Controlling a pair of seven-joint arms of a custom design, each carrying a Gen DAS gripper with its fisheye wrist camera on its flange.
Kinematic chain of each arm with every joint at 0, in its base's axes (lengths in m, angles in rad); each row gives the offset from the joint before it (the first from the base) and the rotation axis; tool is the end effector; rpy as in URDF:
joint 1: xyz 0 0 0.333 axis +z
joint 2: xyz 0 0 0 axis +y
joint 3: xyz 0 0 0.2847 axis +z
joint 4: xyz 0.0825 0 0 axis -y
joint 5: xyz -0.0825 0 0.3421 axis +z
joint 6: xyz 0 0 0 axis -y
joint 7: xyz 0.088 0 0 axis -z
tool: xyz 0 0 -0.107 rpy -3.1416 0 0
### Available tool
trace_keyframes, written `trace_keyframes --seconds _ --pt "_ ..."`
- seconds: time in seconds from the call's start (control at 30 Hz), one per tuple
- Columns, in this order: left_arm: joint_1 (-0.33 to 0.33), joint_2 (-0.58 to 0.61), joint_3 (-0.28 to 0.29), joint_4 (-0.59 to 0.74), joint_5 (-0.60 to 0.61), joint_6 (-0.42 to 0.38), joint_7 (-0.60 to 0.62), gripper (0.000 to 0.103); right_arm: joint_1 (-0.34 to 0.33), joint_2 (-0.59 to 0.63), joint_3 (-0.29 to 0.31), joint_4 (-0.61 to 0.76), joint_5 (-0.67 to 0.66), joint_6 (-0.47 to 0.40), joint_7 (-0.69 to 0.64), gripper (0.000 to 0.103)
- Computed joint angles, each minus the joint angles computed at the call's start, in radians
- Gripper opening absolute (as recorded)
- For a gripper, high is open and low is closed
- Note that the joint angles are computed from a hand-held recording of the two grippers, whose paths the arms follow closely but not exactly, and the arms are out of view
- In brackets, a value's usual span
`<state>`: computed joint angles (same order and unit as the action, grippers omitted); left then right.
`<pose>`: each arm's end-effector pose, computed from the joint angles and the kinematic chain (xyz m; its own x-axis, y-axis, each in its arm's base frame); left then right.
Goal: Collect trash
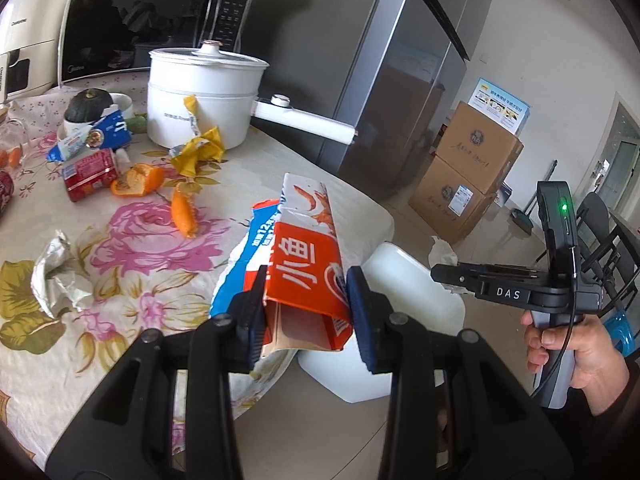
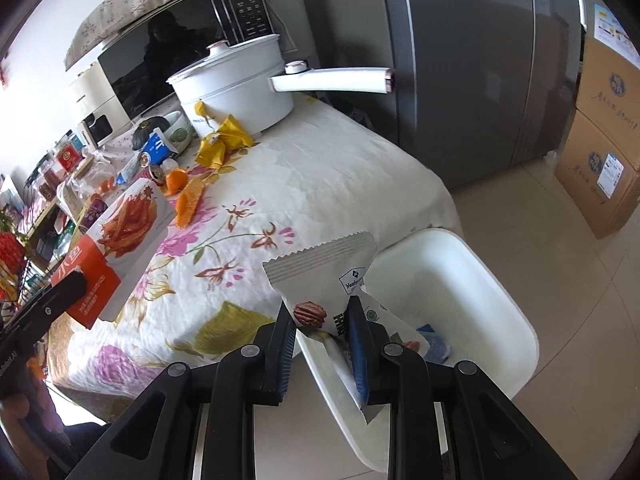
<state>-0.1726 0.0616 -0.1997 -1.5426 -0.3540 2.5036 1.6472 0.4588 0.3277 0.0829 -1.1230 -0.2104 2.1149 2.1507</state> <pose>0.5452 -0.2055 0.6857 -0.3800 -0.8746 0.3011 -0.6545 0.0242 -0.7557 0.5544 0.3087 0.6702 0.0576 -0.9816 -0.1819 -0.7909 0.0664 -0.6084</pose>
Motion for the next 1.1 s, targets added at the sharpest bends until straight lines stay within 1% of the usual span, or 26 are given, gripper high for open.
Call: trace_keyframes --seconds 0.13,0.27,0.53,0.73,0.8,0.9,0.93,0.97,1.03,1.1 --pt "-0.028 0.052 -0.019 0.051 0.031 -0.03 -0.008 0.039 -0.036 -0.096 -0.007 -0.158 0.013 0.04 0.015 0.026" --pt "-0.056 0.109 -0.037 0.113 0.044 -0.083 0.009 0.039 -0.071 -0.157 -0.005 -0.254 0.024 0.064 0.016 0.026" --pt "-0.094 0.227 -0.051 0.236 0.045 -0.193 -0.001 0.04 -0.104 -0.198 0.002 -0.316 0.037 0.066 0.004 0.026" --pt "-0.105 0.275 -0.054 0.289 0.049 -0.229 -0.007 0.04 -0.114 -0.217 0.002 -0.352 0.04 0.054 0.003 0.026" --pt "-0.103 0.278 -0.057 0.289 0.04 -0.224 0.002 0.041 -0.116 -0.219 0.003 -0.357 0.041 0.051 0.005 0.026" --pt "-0.097 0.274 -0.06 0.28 0.019 -0.212 0.01 0.048 -0.118 -0.224 0.003 -0.37 0.037 0.052 0.011 0.026" --pt "-0.098 0.276 -0.058 0.285 0.021 -0.213 0.006 0.056 -0.118 -0.221 0.003 -0.365 0.035 0.048 0.012 0.026" --pt "-0.099 0.272 -0.055 0.282 0.025 -0.208 0.003 0.066 -0.118 -0.221 0.003 -0.365 0.034 0.046 0.014 0.026" --pt "-0.102 0.261 -0.05 0.272 0.038 -0.186 -0.002 0.075 -0.118 -0.218 0.003 -0.361 0.031 0.042 0.019 0.026" --pt "-0.101 0.258 -0.046 0.276 0.049 -0.184 -0.008 0.077 -0.119 -0.214 0.003 -0.357 0.03 0.039 0.022 0.026"
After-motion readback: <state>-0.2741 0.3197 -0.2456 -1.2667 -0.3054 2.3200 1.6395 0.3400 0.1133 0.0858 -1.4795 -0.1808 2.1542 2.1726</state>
